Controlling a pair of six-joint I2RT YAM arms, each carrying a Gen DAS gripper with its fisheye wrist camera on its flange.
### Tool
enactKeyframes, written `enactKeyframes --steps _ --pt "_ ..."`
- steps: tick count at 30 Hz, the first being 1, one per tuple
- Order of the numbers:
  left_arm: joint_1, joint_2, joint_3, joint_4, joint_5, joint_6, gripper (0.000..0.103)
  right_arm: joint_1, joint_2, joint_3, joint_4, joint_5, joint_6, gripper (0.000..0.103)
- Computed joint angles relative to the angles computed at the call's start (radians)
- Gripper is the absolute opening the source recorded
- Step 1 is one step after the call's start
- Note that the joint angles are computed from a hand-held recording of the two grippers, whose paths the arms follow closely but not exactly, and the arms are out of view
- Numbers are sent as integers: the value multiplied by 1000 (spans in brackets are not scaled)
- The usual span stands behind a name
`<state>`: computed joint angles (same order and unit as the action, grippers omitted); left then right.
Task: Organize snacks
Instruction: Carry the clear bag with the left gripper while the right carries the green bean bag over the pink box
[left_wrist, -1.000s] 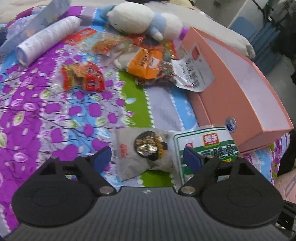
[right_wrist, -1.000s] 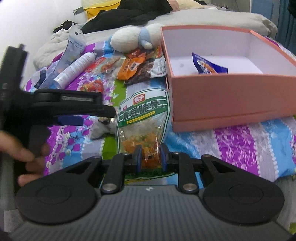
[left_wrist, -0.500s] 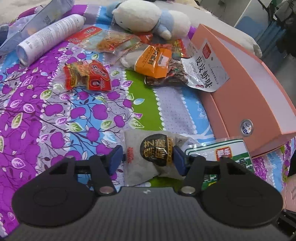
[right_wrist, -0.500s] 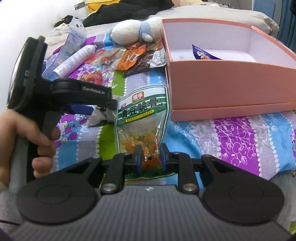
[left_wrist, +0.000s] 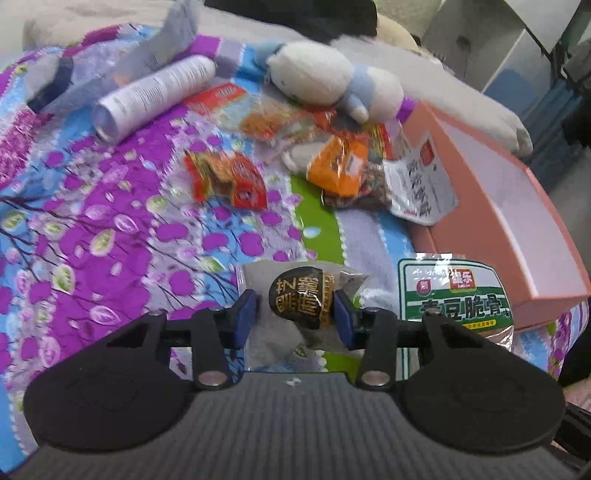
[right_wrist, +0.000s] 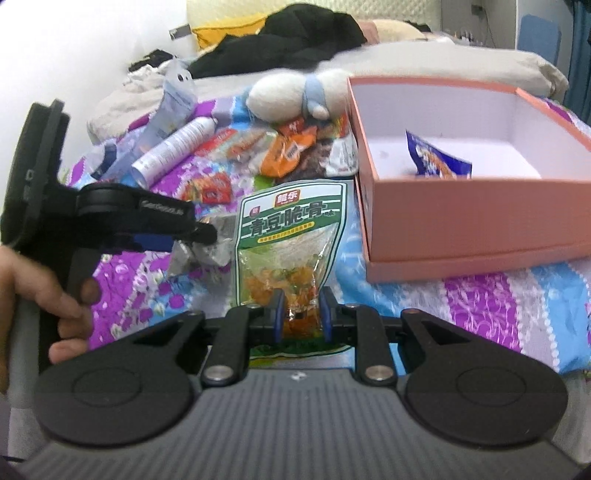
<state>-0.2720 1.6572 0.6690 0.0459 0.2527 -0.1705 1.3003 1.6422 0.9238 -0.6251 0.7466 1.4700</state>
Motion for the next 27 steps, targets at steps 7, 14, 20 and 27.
enactKeyframes --steps 7,14,20,27 --pt "-14 -130 75 -115 0 7 50 -40 -78 25 -43 77 -67 22" --pt "-81 -175 221 -179 -4 -26 50 -120 -186 58 -86 172 -198 22" --pt "-152 -139 361 -211 -12 -73 50 -211 -298 53 -100 220 -320 22" --pt "-262 -45 517 -224 -39 -120 50 -324 -442 -14 -103 221 -408 22"
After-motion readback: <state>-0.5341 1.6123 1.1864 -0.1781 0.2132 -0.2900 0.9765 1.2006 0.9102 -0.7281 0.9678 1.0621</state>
